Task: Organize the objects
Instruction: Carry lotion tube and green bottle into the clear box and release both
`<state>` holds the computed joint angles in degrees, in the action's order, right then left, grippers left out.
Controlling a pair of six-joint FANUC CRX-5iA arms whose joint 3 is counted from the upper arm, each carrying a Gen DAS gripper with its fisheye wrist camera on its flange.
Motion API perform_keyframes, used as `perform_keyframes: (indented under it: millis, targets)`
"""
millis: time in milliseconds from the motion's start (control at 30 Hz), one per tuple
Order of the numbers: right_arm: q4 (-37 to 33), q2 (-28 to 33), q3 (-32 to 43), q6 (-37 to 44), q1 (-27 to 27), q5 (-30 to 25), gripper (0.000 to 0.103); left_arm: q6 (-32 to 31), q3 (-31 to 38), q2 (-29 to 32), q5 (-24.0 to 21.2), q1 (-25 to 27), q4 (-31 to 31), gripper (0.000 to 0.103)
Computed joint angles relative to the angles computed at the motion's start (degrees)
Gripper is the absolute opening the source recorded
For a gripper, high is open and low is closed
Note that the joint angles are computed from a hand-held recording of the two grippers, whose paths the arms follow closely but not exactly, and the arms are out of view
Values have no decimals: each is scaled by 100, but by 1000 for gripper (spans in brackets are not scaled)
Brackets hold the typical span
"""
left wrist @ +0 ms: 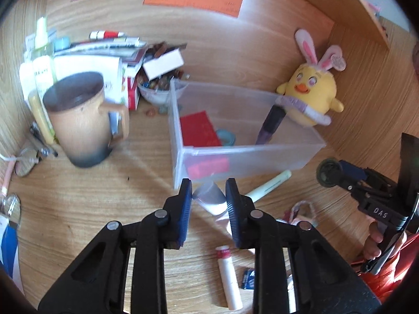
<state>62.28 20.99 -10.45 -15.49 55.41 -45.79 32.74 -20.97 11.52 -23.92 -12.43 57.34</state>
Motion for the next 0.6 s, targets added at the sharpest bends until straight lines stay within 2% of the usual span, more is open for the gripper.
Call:
perform_keyframes:
  millis: [600]
  targets:
    - [548,-65,18,-253,-80,-36,52,-458,70,-253,472,-239,344,24]
